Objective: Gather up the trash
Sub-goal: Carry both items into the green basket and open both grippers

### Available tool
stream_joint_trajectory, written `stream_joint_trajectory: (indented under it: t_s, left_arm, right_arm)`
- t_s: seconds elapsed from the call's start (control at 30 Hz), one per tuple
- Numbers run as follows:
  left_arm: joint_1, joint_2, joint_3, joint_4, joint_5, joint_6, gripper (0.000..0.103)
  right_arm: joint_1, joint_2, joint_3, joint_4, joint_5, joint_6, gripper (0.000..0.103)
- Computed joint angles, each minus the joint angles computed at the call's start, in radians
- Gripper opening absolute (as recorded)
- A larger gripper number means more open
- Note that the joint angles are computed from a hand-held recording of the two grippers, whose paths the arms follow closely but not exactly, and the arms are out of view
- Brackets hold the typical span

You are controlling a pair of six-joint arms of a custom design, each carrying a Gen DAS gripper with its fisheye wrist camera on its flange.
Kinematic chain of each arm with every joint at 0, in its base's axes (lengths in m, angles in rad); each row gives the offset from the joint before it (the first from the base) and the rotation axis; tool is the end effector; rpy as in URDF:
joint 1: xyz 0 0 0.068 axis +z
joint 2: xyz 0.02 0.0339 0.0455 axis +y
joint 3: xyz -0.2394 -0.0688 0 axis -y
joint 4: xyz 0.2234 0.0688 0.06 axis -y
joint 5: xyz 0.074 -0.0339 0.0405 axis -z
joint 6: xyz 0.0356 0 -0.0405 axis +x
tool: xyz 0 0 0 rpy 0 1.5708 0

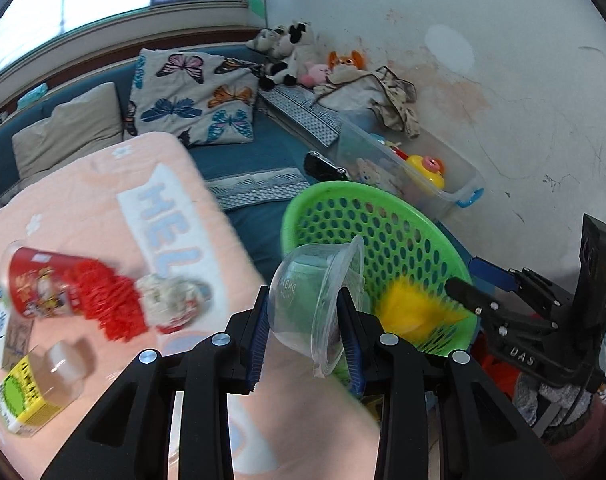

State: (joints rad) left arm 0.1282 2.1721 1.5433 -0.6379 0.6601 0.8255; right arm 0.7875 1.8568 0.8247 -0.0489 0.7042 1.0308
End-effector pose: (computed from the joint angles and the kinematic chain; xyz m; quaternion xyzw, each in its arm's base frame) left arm 0.4015 0.0297 0.1306 0.3656 0.8621 -0.2188 0.2743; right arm 0.2289 0.1972 0.0930 0.1935 0.8938 -0.0260 0.4038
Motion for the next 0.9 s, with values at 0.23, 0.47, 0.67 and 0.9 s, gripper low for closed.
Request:
stream_joint_trajectory:
  t_s: [0.23, 0.47, 0.67, 0.9]
  left_arm:
    - [-0.076, 0.027, -0.012, 0.040, -0.016, -0.048, 0.033]
    - [-0.132, 0.058, -0.032, 0.085, -0.045, -0.088, 0.033]
    - [-0.151, 0.054, -0.061, 0.107, -0.056, -0.089, 0.042]
    - [-0.117, 0.015, -0.100, 0.116, -0.039, -0.061, 0.057]
  right_arm:
    - [0.010, -0.033, -0.049, 0.014, 0.007, 0.022, 0.061]
    - [0.039, -0.064, -0.080, -0.009, 0.030, 0.059, 0.064]
    - [0.046, -0.081, -0.094, -0.021, 0.037, 0.078, 0.064]
    - [0.075, -0.078, -0.071, -0.040, 0.049, 0.088, 0.064]
